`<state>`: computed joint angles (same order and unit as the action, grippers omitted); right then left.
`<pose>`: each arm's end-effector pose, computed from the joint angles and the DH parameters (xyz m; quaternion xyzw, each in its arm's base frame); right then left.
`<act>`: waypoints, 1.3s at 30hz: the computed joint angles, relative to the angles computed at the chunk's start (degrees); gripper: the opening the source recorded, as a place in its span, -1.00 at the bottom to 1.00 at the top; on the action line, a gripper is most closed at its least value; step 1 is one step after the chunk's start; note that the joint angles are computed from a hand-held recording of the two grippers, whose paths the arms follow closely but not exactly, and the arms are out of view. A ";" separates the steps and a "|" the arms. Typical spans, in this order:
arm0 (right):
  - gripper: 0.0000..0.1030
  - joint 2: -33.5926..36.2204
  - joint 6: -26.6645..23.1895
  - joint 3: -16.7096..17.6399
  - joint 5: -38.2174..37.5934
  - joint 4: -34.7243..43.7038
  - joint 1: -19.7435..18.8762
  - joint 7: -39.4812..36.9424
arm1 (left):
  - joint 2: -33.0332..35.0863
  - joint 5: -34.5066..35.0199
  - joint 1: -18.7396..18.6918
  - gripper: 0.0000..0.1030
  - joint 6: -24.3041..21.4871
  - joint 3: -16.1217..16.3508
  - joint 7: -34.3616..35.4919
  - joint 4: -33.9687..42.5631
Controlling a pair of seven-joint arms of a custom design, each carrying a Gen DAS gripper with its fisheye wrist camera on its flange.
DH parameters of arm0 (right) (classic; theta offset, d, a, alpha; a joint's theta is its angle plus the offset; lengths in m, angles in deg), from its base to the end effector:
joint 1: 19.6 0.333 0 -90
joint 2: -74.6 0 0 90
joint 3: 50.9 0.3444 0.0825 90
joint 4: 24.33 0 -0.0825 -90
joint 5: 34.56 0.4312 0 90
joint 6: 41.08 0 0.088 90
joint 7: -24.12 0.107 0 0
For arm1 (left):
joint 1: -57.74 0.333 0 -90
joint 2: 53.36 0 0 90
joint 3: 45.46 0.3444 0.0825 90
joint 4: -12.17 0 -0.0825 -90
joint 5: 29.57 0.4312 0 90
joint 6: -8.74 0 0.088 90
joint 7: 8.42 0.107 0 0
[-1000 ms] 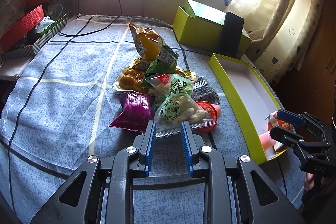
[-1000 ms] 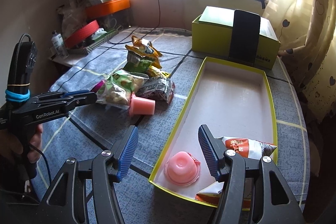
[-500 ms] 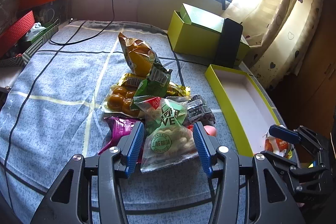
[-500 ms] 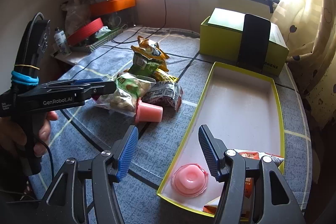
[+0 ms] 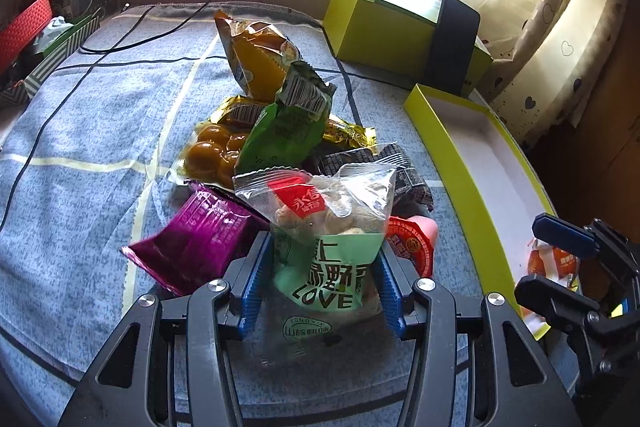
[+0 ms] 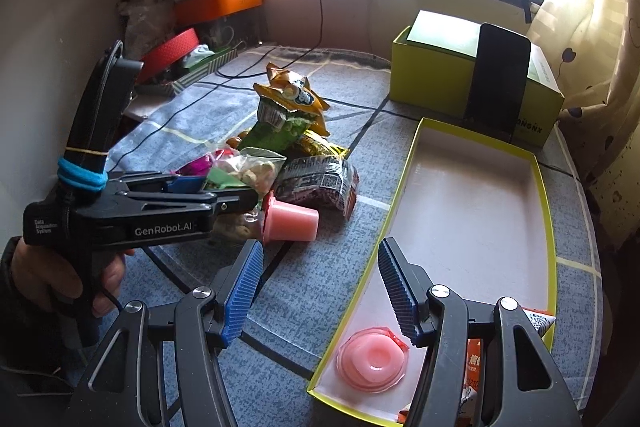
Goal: Organize snacks
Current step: 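Grasp the pink jelly cup with the right gripper while the left holds the peanut bag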
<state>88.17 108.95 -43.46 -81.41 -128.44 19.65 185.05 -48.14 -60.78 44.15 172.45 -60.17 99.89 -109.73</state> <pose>0.4793 0.5228 0.4733 -0.7073 0.5975 -0.2040 0.3180 0.5752 -0.2742 0.4355 -0.5464 0.7642 -0.3358 0.0685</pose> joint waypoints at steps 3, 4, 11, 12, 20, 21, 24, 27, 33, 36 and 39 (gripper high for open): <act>0.15 0.49 0.32 0.09 0.68 0.38 -0.18 -0.72 | -0.11 -2.27 0.35 -0.01 -0.21 -0.24 1.63 -0.13; 0.15 0.66 0.42 0.09 0.91 0.54 -0.19 -0.98 | -0.02 -2.67 0.36 0.01 -0.27 -0.27 1.95 -0.07; 0.16 1.89 0.79 -0.29 1.98 2.10 0.12 -2.23 | 0.50 -1.74 -0.23 0.14 -0.38 -0.36 3.01 -0.28; 0.16 2.13 0.75 -0.29 2.38 2.40 0.13 -2.47 | 0.47 -2.54 -0.08 0.14 -0.37 -0.51 3.59 -0.31; 0.16 4.21 1.29 -0.48 6.06 4.84 0.18 -4.72 | -2.14 -9.94 0.04 -0.03 3.08 -1.10 10.28 -3.24; 0.16 4.55 1.35 -0.46 6.71 5.22 0.15 -5.20 | -2.56 -10.13 -0.17 -0.03 3.83 -0.97 10.57 -3.83; 0.16 5.78 1.55 -0.34 8.98 6.53 0.02 -7.17 | -3.44 -13.79 -0.26 -0.03 3.78 -0.58 13.47 -4.60; 0.16 7.54 0.74 0.04 12.27 8.59 -0.20 -10.04 | -4.45 -17.40 -0.50 -0.03 4.15 -0.07 16.03 -5.41; 0.16 10.62 -2.14 0.06 18.00 12.52 -0.11 -14.03 | -5.97 -23.02 -1.02 -0.03 4.50 1.09 20.22 -6.14; 0.16 11.95 -3.60 -0.23 19.67 14.43 0.15 -15.25 | -6.20 -23.69 -1.15 -0.03 4.54 1.52 20.71 -6.28; 0.16 13.36 -5.70 -0.52 20.99 16.48 0.43 -16.25 | -6.26 -24.21 -1.19 -0.03 4.35 1.76 21.15 -6.32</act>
<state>101.53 103.25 -43.98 -60.41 -111.96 20.08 168.79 -54.41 -85.00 42.96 176.80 -58.41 121.04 -116.05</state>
